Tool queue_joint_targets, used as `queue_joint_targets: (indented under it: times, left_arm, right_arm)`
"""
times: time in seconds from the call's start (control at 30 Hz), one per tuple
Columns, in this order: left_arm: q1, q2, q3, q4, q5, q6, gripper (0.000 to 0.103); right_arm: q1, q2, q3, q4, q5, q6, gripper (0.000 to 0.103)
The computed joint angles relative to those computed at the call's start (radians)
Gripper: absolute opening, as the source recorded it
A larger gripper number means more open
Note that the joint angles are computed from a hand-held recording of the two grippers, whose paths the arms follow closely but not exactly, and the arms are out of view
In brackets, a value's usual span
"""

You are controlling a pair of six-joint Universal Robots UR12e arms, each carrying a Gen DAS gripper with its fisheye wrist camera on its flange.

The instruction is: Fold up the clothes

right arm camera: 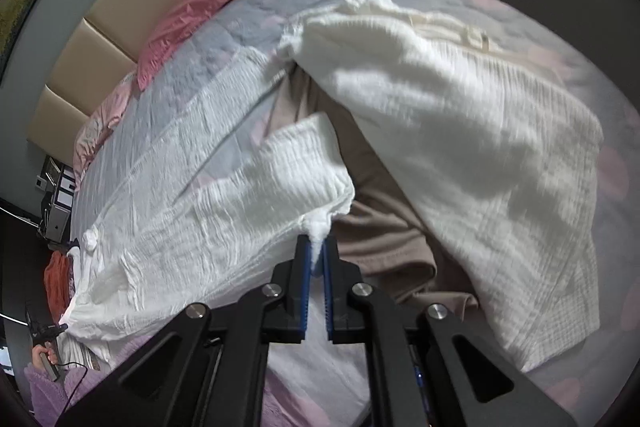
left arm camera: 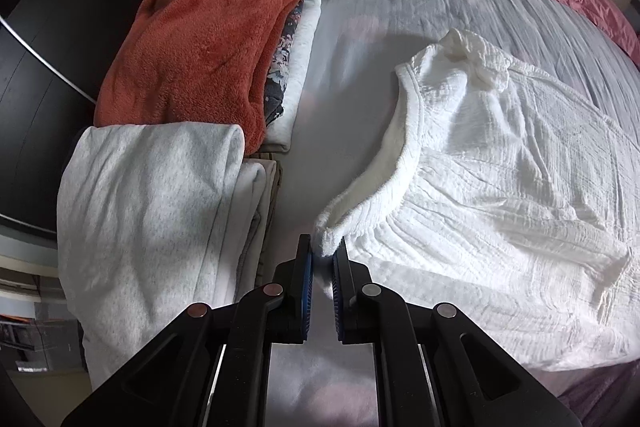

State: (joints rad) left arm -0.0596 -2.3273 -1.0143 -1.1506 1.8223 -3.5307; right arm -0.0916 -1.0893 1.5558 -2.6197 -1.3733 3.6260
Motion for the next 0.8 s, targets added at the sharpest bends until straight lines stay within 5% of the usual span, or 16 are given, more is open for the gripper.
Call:
queue_joint_targets:
  times: [0.43,0.63,0.8]
  left_arm:
    - [0.010,-0.006,0.060,-0.003,-0.042,-0.022,0.009]
    - [0.012,-0.090,0.214,-0.081,-0.048,-0.047,0.009]
    - [0.012,-0.219,0.449,-0.197,-0.042,-0.062,0.009]
  right_arm:
    - [0.034,0.074,-0.221,0.038,-0.127,-0.039,0.005]
    - [0.059,0.190,-0.435,0.147,-0.220,-0.074,0.005]
    - [0.077,0.330,-0.672,0.269,-0.285,-0.094,0.005]
